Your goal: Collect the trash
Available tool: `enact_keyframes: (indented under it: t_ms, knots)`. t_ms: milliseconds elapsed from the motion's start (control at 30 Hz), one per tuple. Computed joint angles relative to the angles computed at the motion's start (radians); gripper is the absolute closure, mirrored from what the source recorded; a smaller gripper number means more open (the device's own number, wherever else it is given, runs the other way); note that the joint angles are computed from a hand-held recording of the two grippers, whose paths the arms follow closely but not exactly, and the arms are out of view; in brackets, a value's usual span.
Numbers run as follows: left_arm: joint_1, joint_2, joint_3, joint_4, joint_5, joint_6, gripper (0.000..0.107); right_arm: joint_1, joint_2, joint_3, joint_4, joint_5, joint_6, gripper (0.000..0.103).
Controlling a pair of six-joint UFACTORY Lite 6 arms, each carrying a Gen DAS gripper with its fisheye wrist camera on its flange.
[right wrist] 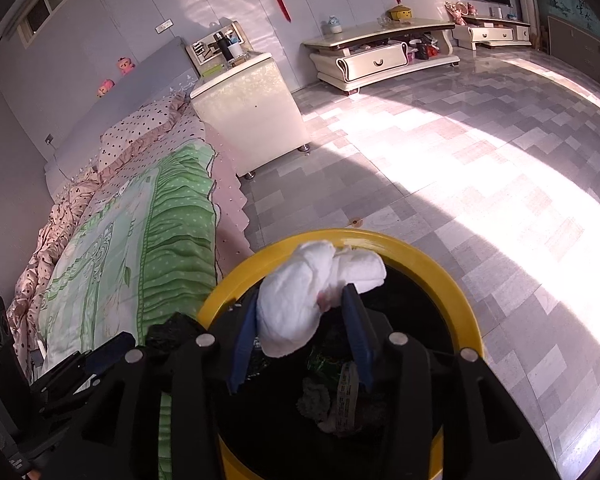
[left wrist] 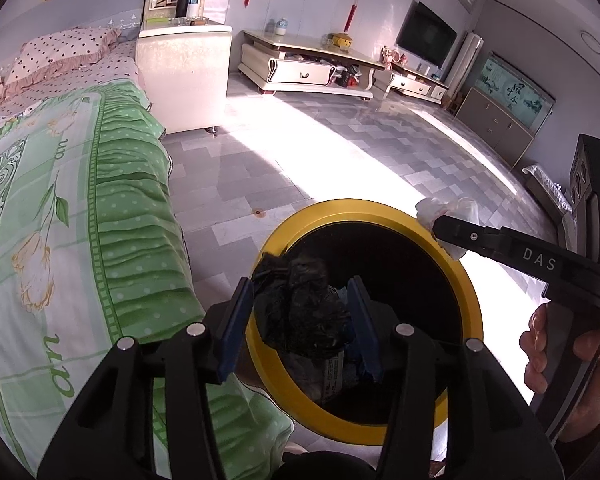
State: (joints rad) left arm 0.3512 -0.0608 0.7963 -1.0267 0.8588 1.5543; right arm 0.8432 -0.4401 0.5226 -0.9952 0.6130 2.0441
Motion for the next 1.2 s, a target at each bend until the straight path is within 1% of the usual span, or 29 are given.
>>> enact_keyframes:
  t_ms: [133,367,500,667,800,933,1033,1200]
  knots:
    - [0.028,-0.009,0.007,0.008,0.030,0.000,0.056,0.004,-0.009,0.003,0.011,0.011,-0.005,0.060]
    - [0.115,0.014,0.050,0.023,0.092,0.004,0.056,0.052,0.032,0.049,0.018,0.051,0.016,0.060]
    - [0.192,0.036,0.089,0.034,0.131,0.022,0.056,0.092,0.106,0.113,0.005,0.058,0.033,0.060]
    - [0.301,0.111,0.181,0.049,0.172,0.038,0.056,0.142,0.260,0.251,-0.013,0.053,0.041,0.060]
    - [0.395,0.189,0.289,0.064,0.209,0.047,0.056,0.174,0.406,0.400,-0.014,0.044,0.023,0.060]
    - [0.498,0.300,0.432,0.076,0.251,0.047,0.056,0.204,0.573,0.588,0.008,0.035,-0.037,0.060]
    - [0.569,0.397,0.561,0.087,0.276,0.038,0.056,0.233,0.709,0.762,0.043,0.045,-0.109,0.060]
    - [0.677,0.596,0.829,0.106,0.324,-0.008,0.056,0.271,0.942,1.087,0.134,0.065,-0.266,0.060]
